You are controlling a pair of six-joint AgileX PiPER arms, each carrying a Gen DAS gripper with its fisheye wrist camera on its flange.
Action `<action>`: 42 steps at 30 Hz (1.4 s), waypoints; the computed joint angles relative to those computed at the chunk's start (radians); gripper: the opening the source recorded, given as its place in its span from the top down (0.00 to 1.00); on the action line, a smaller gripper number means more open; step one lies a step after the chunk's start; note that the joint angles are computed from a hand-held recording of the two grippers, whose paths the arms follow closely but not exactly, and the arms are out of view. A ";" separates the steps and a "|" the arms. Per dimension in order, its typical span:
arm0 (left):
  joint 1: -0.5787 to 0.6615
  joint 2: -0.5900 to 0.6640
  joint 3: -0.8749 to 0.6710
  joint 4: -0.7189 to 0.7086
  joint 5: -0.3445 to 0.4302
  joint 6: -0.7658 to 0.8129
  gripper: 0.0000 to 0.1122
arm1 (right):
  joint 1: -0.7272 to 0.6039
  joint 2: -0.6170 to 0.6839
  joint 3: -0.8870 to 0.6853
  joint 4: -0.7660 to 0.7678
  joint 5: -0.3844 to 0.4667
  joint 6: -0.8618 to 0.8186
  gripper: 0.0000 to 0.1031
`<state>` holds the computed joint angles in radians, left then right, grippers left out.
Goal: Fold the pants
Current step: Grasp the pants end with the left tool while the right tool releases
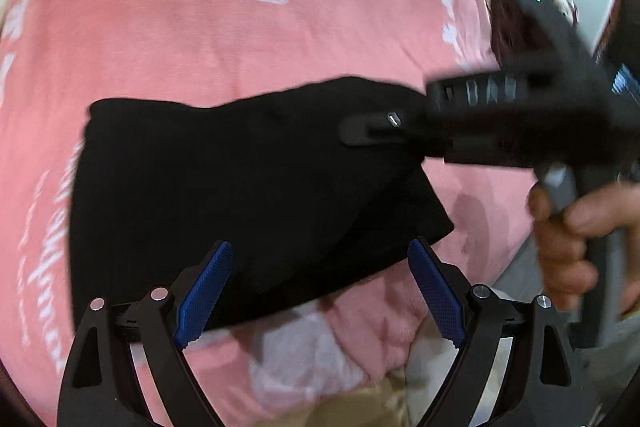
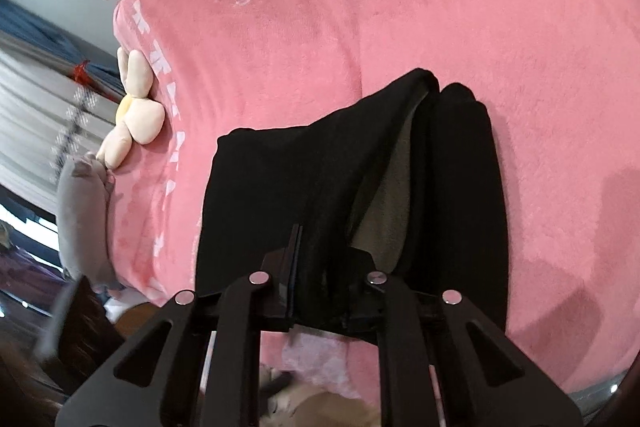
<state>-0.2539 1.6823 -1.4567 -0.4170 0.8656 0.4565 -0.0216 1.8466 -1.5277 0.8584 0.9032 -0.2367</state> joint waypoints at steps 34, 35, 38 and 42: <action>0.814 0.243 -0.376 -0.136 0.168 -0.155 0.90 | 0.081 -0.217 0.162 -0.453 -0.236 0.198 0.80; 0.822 0.243 -0.365 -0.154 0.171 -0.155 0.90 | 0.064 -0.234 0.155 -0.459 -0.219 0.190 0.80; 0.849 0.221 -0.303 -0.211 0.187 -0.114 0.90 | -0.015 -0.289 0.183 -0.536 -0.197 0.206 0.80; 0.849 0.231 -0.232 -0.321 0.262 -0.067 0.88 | -0.117 -0.235 0.289 -0.627 -0.210 0.236 0.68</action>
<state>0.5953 1.9135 -1.6891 -0.7376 1.1275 0.3895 -0.1383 1.6113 -1.2390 0.2316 0.6933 -0.0007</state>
